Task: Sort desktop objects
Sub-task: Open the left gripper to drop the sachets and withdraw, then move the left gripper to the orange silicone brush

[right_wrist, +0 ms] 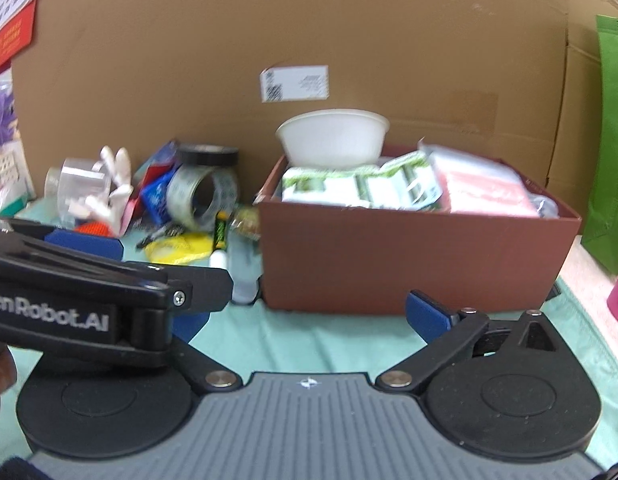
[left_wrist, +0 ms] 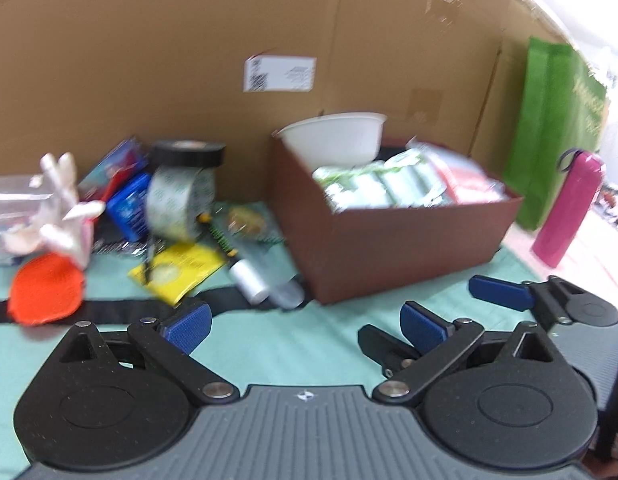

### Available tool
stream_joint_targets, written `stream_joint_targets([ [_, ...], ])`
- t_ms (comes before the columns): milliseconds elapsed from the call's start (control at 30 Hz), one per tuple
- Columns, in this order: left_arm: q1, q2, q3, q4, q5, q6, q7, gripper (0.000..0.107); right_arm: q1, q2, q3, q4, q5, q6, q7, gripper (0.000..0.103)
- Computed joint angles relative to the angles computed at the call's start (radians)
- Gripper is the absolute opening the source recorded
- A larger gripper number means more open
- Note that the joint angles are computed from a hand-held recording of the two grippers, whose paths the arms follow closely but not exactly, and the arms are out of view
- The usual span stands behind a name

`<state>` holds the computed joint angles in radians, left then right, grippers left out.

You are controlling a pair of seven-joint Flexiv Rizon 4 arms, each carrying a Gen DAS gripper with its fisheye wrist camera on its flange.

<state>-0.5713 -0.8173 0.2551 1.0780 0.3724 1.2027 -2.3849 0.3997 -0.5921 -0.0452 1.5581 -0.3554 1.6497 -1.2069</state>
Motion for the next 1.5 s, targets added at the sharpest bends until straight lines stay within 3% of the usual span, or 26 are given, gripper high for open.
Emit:
stream_joint_targets([
  [200, -0.005, 0.039, 0.005, 0.075, 0.008, -0.015, -0.037, 0.103, -0.019, 0.011, 0.068, 0.017, -0.001, -0.039, -0.024, 0.101],
  [333, 0.0, 0.062, 0.001, 0.12, 0.008, -0.012, -0.066, 0.103, 0.013, 0.02, 0.045, 0.033, -0.016, -0.046, -0.026, 0.101],
  [567, 0.015, 0.107, 0.003, 0.221, 0.022, 0.048, -0.097, 0.103, 0.01, 0.017, 0.083, 0.032, -0.028, -0.065, -0.06, 0.101],
  [733, 0.023, 0.135, 0.032, 0.29, 0.021, 0.092, -0.138, 0.102, -0.019, -0.011, 0.155, -0.003, -0.018, -0.092, -0.116, 0.101],
  [900, 0.037, 0.155, 0.059, 0.342, 0.003, 0.122, -0.182, 0.101, -0.063, -0.051, 0.257, -0.065, 0.017, -0.141, -0.206, 0.101],
  [1200, 0.052, 0.186, 0.126, 0.384, 0.045, 0.088, -0.293, 0.1, -0.109, -0.131, 0.413, -0.207, 0.138, -0.242, -0.389, 0.101],
  [1500, 0.187, 0.178, 0.058, 0.376, 0.009, 0.113, -0.259, 0.093, -0.092, -0.25, 0.542, -0.429, 0.242, -0.391, -0.604, 0.101],
])
